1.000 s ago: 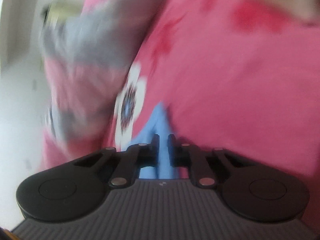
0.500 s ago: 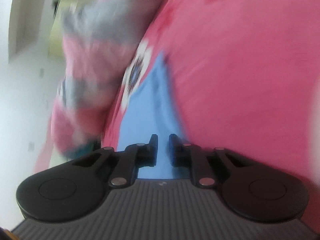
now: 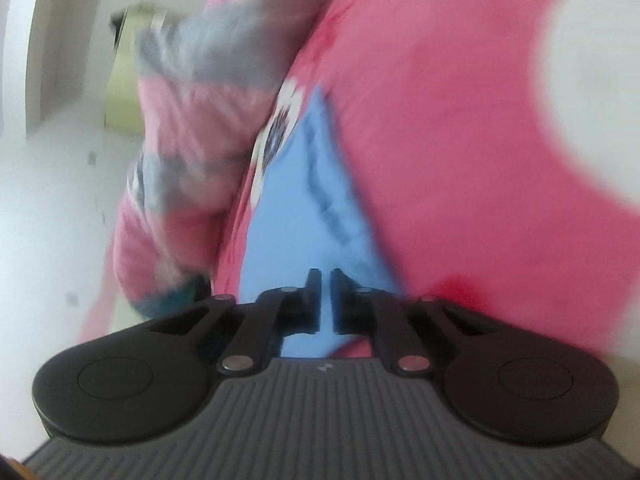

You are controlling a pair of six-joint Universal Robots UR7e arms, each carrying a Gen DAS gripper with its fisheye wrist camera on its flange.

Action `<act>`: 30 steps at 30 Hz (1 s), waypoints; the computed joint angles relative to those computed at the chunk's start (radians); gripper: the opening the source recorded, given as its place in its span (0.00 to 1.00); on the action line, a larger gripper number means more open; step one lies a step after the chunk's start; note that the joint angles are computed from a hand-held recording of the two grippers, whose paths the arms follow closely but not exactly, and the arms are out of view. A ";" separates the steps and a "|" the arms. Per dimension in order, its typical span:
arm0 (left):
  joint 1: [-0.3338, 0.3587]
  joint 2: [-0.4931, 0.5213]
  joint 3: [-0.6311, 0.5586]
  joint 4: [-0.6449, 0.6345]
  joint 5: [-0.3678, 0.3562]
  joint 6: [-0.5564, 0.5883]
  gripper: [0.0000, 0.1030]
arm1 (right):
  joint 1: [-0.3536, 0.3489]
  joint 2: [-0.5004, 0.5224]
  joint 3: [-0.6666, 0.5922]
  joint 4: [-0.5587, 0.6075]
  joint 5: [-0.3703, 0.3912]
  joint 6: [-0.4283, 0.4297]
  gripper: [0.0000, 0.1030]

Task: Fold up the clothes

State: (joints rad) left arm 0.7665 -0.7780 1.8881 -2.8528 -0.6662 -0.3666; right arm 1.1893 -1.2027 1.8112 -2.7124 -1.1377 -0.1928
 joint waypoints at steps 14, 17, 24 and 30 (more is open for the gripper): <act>-0.023 -0.082 0.097 0.014 0.030 -0.071 0.78 | 0.111 0.082 0.005 0.065 0.015 -0.115 0.09; -0.019 -0.108 0.119 0.008 0.044 -0.096 0.75 | 0.114 0.103 0.013 0.090 0.005 -0.130 0.05; -0.006 -0.135 0.134 -0.029 0.068 -0.107 0.72 | 0.129 0.041 0.060 0.161 -0.042 -0.184 0.08; -0.019 -0.138 0.134 -0.043 0.092 -0.090 0.72 | 0.177 0.121 0.008 0.216 0.001 -0.237 0.08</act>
State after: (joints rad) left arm 0.7472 -0.9156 2.0218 -2.8963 -0.5745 -0.4567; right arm 1.3663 -1.0820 1.8194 -2.4969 -1.1369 -0.4302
